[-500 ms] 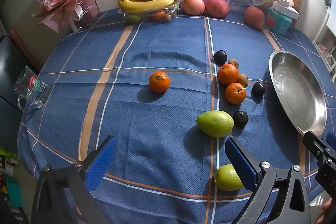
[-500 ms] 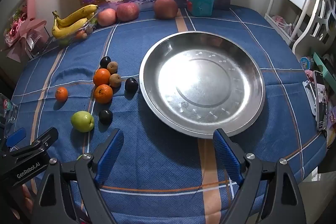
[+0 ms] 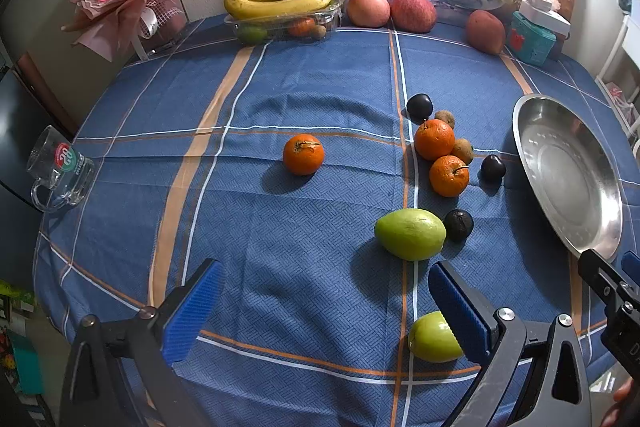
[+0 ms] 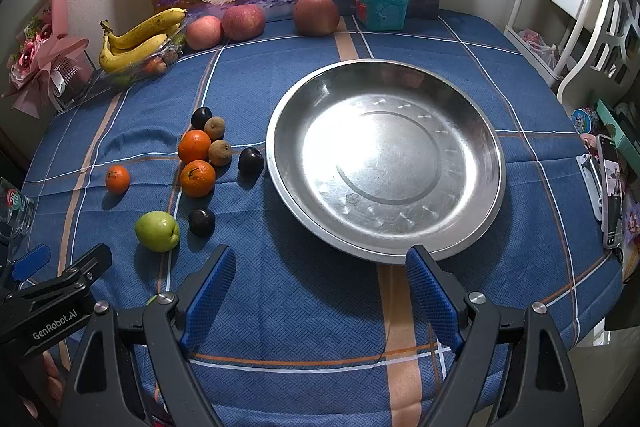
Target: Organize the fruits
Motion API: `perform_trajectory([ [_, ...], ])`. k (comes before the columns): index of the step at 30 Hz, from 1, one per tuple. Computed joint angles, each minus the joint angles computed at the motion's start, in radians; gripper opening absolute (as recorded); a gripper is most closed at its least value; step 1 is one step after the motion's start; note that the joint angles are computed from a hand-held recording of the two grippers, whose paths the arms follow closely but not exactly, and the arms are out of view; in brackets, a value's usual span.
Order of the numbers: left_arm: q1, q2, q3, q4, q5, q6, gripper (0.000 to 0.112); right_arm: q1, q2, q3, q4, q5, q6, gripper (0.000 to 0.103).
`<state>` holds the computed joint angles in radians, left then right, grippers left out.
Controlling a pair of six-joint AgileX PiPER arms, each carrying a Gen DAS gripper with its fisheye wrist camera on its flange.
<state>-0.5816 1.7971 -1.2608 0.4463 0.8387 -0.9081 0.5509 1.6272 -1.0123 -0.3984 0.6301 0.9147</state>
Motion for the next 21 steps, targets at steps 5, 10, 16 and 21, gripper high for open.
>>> perform_trajectory([
  [5,0.000,0.001,-0.002,-0.003,0.004,0.002,0.103,0.001,0.001,0.001,-0.001,-0.002,0.002,0.087],
  [10,-0.006,-0.006,0.006,-0.001,0.003,-0.005,0.103,0.000,0.001,0.001,-0.001,-0.002,0.001,0.087],
  [16,-0.006,-0.005,0.005,-0.001,0.003,-0.004,0.103,0.002,0.001,0.004,-0.004,-0.005,0.007,0.087],
  [21,-0.005,-0.005,0.005,-0.001,0.001,-0.004,0.103,0.001,0.002,0.005,-0.002,-0.006,0.002,0.087],
])
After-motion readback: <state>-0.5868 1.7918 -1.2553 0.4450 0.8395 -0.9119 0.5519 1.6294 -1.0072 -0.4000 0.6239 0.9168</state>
